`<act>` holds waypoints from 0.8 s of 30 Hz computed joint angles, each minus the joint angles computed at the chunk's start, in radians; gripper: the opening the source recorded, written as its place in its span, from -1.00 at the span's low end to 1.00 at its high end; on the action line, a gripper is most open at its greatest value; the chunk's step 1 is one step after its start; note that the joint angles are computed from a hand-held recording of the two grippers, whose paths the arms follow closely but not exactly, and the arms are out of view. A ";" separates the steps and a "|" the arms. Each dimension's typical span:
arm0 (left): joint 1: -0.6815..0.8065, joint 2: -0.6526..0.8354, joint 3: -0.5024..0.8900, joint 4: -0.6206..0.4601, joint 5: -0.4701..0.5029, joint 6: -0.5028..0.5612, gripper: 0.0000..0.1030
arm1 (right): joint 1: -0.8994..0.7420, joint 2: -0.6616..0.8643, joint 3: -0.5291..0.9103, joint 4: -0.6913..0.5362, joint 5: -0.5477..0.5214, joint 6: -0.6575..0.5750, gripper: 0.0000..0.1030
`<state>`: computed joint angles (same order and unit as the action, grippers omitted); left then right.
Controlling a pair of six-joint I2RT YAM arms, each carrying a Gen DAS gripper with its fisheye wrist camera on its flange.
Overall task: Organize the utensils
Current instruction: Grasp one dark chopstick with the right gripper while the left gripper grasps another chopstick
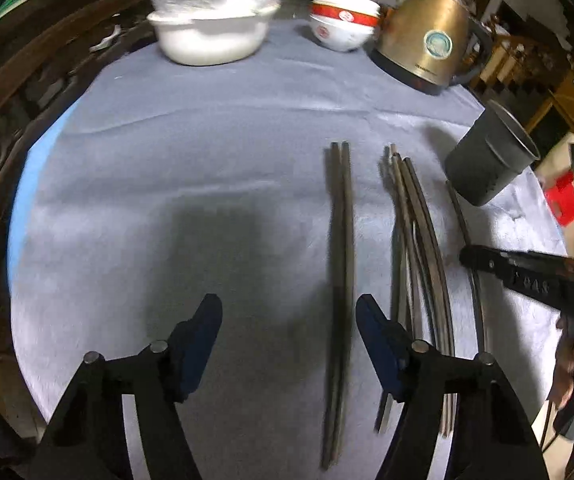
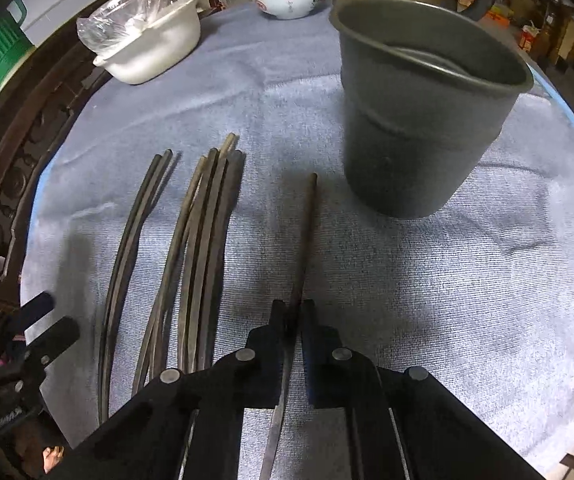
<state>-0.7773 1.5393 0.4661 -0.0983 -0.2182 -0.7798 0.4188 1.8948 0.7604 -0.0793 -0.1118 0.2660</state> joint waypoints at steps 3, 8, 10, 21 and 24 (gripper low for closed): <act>0.043 0.120 0.104 -0.027 0.026 0.063 0.35 | -0.047 -0.042 -0.051 0.014 -0.044 -0.037 -0.83; 0.092 0.191 0.158 -0.035 0.066 0.091 0.30 | -0.099 -0.062 -0.084 0.034 -0.099 -0.077 -0.84; 0.084 0.196 0.161 -0.052 0.040 0.090 0.30 | -0.118 -0.066 -0.096 0.046 -0.118 -0.092 -0.84; 0.092 0.101 0.120 -0.083 0.069 0.059 0.20 | -0.139 -0.071 -0.114 0.069 -0.140 -0.109 -0.84; 0.098 0.089 0.115 -0.095 0.060 0.063 0.20 | -0.132 -0.078 -0.122 0.073 -0.128 -0.102 -0.84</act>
<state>-0.6793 1.6287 0.5809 -0.1930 -0.1578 -0.7167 0.2871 1.8165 0.6387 -0.0061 -0.2393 0.1645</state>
